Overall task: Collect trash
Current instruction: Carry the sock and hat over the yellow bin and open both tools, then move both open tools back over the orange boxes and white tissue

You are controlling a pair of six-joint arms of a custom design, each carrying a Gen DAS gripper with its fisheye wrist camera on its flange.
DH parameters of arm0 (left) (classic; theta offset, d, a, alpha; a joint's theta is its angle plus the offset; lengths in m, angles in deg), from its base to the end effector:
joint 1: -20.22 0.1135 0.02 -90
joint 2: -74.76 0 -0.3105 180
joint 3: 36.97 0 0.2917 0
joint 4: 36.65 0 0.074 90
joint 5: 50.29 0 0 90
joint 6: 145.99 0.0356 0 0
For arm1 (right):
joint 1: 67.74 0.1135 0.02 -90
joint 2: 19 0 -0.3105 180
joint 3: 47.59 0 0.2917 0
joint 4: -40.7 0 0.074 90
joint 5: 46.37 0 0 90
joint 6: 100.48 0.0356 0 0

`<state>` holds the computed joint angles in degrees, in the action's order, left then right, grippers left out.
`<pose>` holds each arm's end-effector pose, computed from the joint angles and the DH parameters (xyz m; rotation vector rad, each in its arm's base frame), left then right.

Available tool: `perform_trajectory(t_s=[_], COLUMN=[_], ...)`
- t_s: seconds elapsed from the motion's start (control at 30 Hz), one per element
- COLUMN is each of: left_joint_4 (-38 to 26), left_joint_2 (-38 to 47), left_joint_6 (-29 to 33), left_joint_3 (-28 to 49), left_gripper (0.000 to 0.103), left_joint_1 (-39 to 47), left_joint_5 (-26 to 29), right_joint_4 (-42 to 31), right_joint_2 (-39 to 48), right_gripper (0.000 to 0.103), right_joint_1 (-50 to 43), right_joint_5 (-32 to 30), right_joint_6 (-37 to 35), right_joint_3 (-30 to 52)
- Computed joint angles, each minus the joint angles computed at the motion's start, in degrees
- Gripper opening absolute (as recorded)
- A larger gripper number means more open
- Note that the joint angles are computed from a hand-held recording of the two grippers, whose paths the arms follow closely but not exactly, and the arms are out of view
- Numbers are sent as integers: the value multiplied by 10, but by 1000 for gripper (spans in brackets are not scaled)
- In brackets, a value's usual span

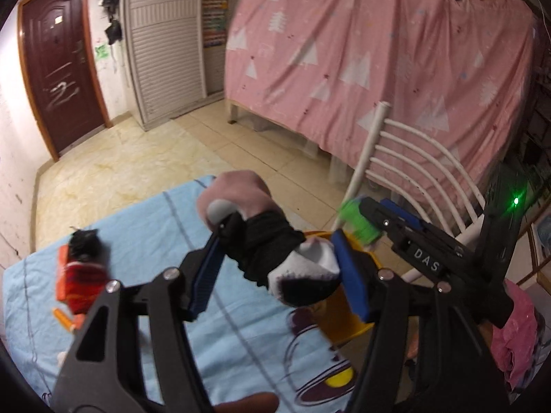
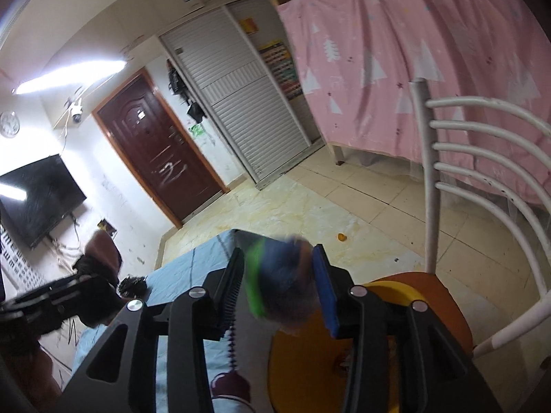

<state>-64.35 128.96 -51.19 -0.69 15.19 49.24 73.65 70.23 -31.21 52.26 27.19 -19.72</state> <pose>0.1910 -0.0227 0.1976 0.2822 2.3449 -0.1987 0.2054 0.1455 0.1160 0.1165 2.1205 0.6351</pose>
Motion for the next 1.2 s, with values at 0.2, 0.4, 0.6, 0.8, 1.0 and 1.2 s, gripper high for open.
perform_trajectory(t_s=[0.2, 0.4, 0.6, 0.8, 1.0, 1.2], left_joint_4=[46, 57, 37, 7, -25, -67], left_joint_2=[53, 68, 47, 11, -31, -80], left_joint_6=[-32, -46, -32, -5, 26, 106], left_joint_3=[0, 4, -2, -6, -7, -11], left_gripper=[66, 81, 81, 81, 90, 90], left_joint_1=[-66, -90, -62, -21, 43, 140], left_joint_5=[-22, -21, -7, 12, 40, 86], right_joint_4=[39, 68, 66, 49, 32, 6], right_joint_2=[6, 4, 19, 30, 61, 75], right_gripper=[48, 51, 54, 56, 60, 71], right_joint_1=[-42, -73, -69, -35, 7, 49], right_joint_5=[-18, -34, -38, -22, -8, 4], right_joint_6=[13, 19, 16, 11, 3, -8], right_joint_3=[-27, -47, -33, -10, 24, 58])
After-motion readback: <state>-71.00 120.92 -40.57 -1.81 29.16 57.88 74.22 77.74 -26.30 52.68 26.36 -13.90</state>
